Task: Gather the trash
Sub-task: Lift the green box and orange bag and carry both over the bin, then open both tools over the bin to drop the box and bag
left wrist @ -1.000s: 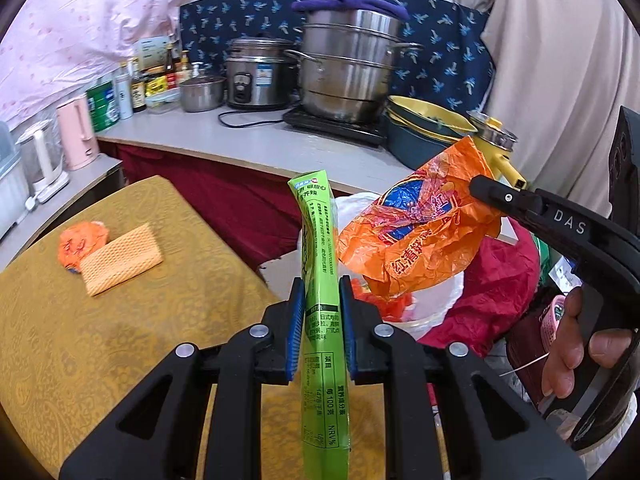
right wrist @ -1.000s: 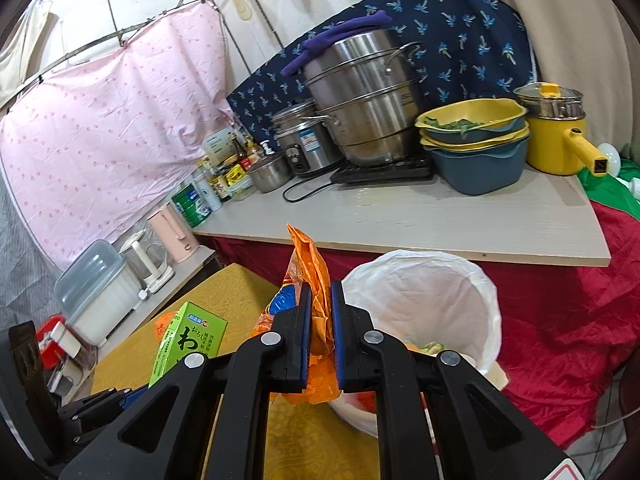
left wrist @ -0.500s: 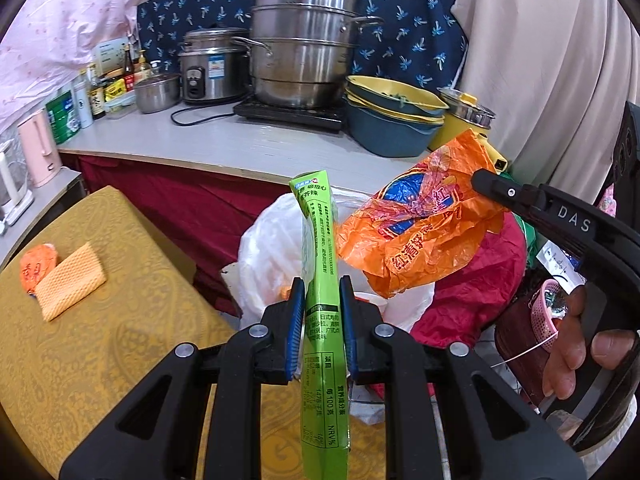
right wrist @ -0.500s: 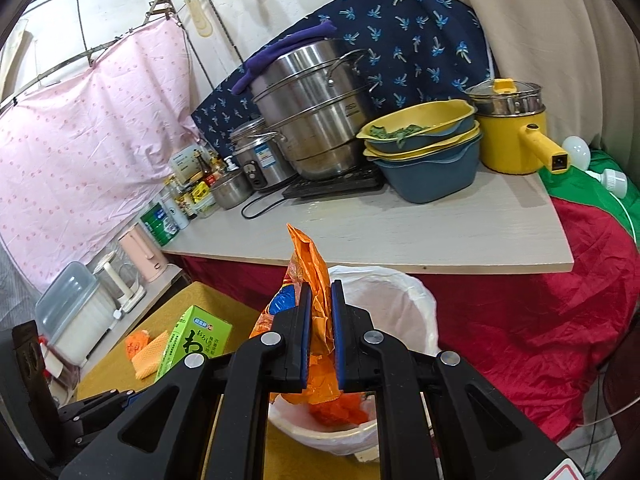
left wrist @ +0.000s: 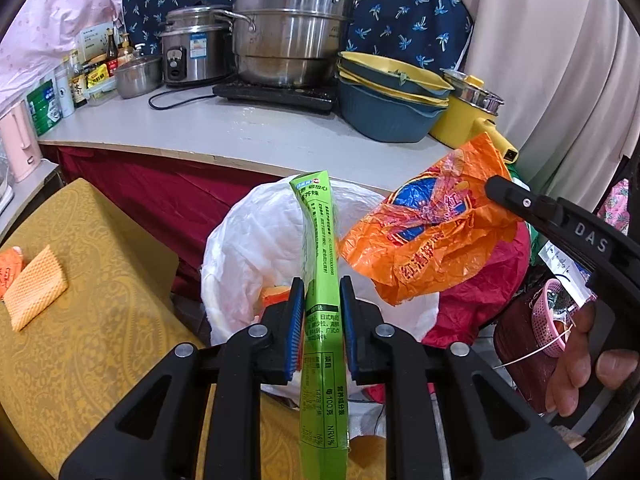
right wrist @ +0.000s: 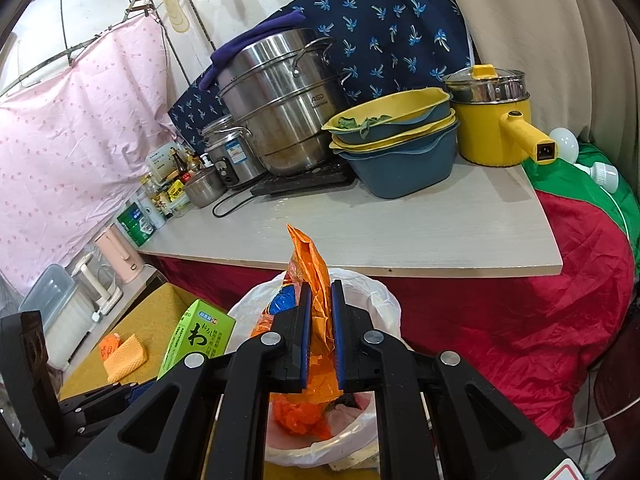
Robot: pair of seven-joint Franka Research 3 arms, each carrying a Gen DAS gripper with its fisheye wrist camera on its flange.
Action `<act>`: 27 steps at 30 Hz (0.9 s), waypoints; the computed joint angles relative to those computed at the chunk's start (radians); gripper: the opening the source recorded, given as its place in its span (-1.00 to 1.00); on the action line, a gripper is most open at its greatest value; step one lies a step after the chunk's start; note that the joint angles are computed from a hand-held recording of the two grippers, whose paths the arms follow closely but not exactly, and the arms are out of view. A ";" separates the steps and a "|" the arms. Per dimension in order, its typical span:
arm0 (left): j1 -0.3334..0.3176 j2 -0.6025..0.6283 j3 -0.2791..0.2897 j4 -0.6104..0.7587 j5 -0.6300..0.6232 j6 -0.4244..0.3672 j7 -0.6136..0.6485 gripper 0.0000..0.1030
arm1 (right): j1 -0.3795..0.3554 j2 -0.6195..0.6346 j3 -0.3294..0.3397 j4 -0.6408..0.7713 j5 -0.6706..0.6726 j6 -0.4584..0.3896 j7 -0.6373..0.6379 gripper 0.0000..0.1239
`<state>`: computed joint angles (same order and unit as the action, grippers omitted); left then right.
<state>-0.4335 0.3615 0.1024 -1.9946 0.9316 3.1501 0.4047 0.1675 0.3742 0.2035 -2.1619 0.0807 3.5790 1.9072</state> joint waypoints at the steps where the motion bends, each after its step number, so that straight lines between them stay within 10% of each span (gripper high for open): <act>1: 0.017 0.014 -0.021 0.013 -0.019 -0.007 0.021 -0.64 | 0.001 0.006 -0.001 0.004 0.001 -0.002 0.000 -0.85; 9: 0.016 0.073 -0.013 0.057 -0.122 0.010 0.096 -0.41 | -0.011 0.064 0.011 0.060 0.000 -0.027 -0.010 -0.85; 27: -0.188 0.044 0.259 0.008 -0.133 0.061 -0.016 0.36 | -0.018 0.120 0.054 0.129 0.005 -0.032 -0.045 -0.50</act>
<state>-0.6217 0.4052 0.3616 -1.9864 0.7982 3.2112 0.3886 0.1497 0.4941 0.2576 -2.0325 0.0853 3.5472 1.8623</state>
